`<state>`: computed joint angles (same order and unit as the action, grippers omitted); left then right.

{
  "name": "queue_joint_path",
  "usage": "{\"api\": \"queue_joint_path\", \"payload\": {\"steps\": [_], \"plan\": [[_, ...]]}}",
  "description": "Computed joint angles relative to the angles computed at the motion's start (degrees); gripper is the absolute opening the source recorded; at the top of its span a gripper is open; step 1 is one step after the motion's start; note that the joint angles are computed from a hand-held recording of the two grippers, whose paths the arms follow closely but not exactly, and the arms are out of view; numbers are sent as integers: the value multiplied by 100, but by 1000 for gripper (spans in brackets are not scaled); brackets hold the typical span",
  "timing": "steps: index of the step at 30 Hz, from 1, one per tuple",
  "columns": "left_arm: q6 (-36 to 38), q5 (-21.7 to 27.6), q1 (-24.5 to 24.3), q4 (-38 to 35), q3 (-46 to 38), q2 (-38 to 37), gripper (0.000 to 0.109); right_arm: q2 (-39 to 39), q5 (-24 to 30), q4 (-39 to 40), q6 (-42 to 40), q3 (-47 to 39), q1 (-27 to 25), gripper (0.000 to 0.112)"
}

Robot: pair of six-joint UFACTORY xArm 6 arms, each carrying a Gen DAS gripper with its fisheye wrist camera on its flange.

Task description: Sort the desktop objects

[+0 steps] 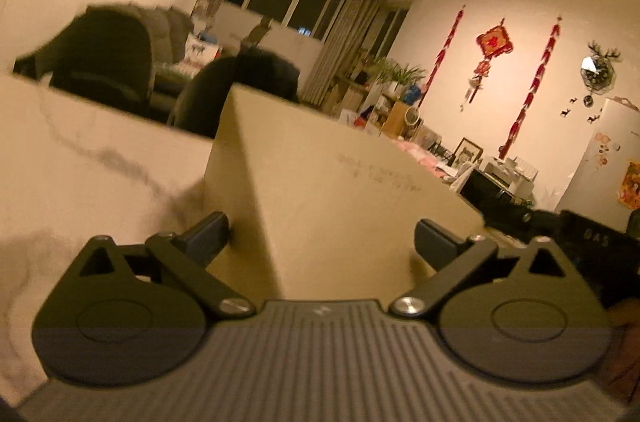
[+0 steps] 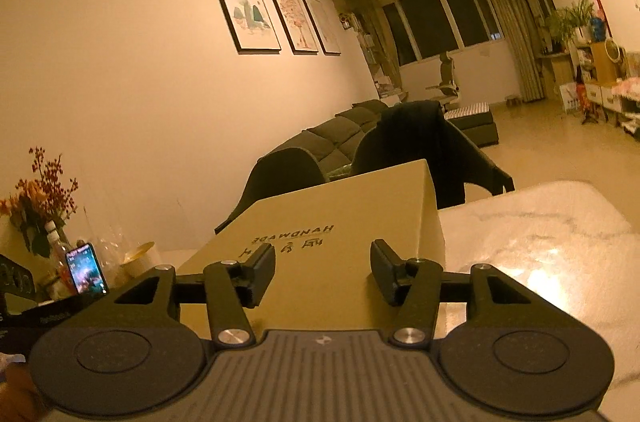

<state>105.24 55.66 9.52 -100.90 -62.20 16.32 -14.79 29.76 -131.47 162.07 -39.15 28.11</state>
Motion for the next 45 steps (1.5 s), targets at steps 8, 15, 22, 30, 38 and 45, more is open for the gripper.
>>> {"api": "queue_joint_path", "payload": {"steps": [8,15,22,30,38,45], "plan": [[-610,321,124,151,-119,156,101,202,433,610,-1164,-45,285,57],[-164,325,204,109,-52,-121,103,167,-410,826,-1605,-347,26,76],[-475,-790,-336,675,-598,-273,103,194,-1264,1960,-2860,-872,-466,88],[-1853,-1847,-1058,1929,-1419,62,103,830,-1749,5166,-5813,-1573,-897,94],[-3697,-2432,-1391,3548,-2286,780,103,1510,-1921,6847,-6664,-2044,-1193,96],[-4688,-3131,-1686,4509,-2673,1103,103,2038,-1545,7814,-7497,-2666,-1258,96]]}}
